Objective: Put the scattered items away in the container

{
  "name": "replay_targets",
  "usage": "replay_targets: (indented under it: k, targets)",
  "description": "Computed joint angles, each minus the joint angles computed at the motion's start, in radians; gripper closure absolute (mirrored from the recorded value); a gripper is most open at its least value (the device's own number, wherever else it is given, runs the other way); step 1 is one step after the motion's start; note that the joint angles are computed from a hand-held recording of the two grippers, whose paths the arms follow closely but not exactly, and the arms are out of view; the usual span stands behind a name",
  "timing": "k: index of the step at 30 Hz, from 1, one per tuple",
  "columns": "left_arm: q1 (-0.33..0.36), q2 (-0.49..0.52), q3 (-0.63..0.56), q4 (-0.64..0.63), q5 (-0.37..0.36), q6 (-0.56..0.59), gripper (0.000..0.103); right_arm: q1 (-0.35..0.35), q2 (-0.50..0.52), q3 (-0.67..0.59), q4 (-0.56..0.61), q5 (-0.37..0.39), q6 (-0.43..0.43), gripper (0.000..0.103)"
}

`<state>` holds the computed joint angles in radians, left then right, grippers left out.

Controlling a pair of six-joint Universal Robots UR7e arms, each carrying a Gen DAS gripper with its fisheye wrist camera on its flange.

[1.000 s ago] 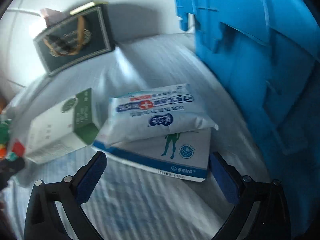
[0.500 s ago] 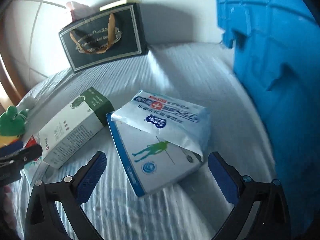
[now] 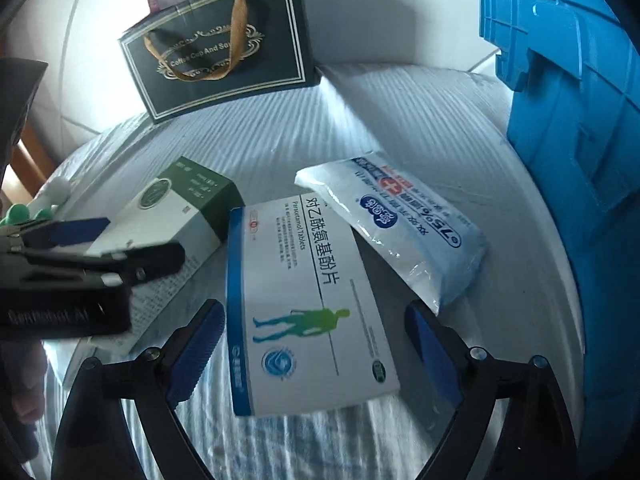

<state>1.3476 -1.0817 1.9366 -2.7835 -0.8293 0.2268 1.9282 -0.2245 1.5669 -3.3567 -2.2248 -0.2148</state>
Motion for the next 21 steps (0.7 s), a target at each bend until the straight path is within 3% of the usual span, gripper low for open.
replay_targets:
  k: [2, 8, 10, 19, 20, 21]
  targets:
    - [0.003, 0.018, 0.003, -0.004, 0.042, -0.005, 0.006, 0.015, 0.003, -0.005, 0.02, -0.05, -0.002, 0.022]
    - [0.01, -0.009, 0.063, -0.114, 0.001, -0.009, 0.017, 0.008, 0.003, 0.001, 0.003, -0.024, -0.017, 0.018]
    - [0.005, -0.017, 0.083, -0.153, 0.002, -0.007, 0.022, 0.016, 0.013, -0.011, 0.003, -0.048, -0.025, 0.025]
    - [-0.075, -0.153, 0.22, -0.313, 0.043, 0.022, 0.028, 0.083, -0.043, 0.081, -0.084, -0.047, -0.016, 0.028]
    - [-0.084, -0.175, 0.239, -0.32, 0.047, 0.019, 0.028, 0.094, -0.05, 0.092, -0.097, -0.046, -0.017, 0.034]
    - [-0.096, -0.202, 0.261, -0.323, 0.051, 0.014, 0.027, 0.106, -0.058, 0.105, -0.112, -0.04, -0.016, 0.081]
